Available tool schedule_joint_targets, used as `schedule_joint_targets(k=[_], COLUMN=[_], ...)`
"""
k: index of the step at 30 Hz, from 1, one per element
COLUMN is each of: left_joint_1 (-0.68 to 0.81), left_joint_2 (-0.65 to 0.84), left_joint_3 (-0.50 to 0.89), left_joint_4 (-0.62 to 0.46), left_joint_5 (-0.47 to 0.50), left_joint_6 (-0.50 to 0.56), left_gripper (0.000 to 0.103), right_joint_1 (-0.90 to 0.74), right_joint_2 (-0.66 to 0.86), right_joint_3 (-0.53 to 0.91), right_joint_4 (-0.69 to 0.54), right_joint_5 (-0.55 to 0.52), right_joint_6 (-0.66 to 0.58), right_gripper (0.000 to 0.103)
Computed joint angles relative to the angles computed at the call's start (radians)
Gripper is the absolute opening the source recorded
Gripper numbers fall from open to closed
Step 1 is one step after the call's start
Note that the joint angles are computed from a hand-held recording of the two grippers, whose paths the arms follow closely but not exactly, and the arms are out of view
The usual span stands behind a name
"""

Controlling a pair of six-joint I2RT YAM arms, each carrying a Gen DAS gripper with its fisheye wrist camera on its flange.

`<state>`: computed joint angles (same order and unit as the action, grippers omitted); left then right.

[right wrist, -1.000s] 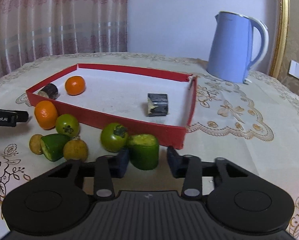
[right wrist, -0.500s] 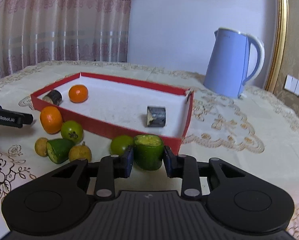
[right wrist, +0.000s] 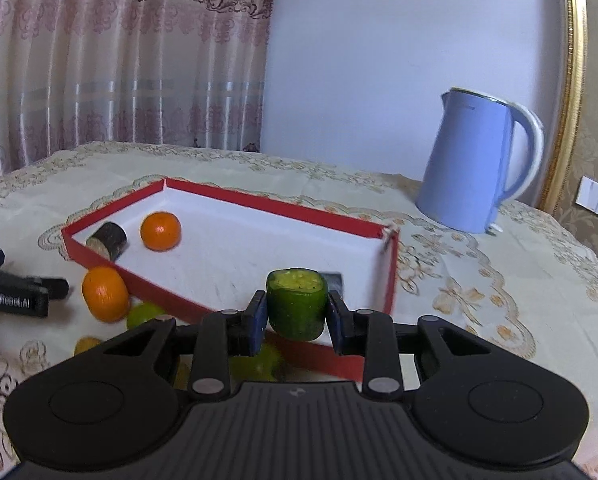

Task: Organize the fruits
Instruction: 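Lower the cucumber piece into the red tray and open the right tool, then withdraw the right tool from the tray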

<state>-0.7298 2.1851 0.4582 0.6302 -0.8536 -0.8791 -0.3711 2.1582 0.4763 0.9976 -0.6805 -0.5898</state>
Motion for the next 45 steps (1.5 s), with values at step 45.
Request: schedule_joint_targets(k=[45], left_joint_1=[0.006], left_joint_2=[0.002], left_joint_3=[0.004], left_joint_4=[-0.016], left_joint_5=[0.007], left_joint_6=[0.004], left_gripper=[0.103], right_joint_1=[-0.143], right_joint_2=[0.052], right_joint_3=[0.078], right_joint_4=[-0.184], right_joint_5=[0.017], right_joint_6=[-0.03], right_gripper=[0.068])
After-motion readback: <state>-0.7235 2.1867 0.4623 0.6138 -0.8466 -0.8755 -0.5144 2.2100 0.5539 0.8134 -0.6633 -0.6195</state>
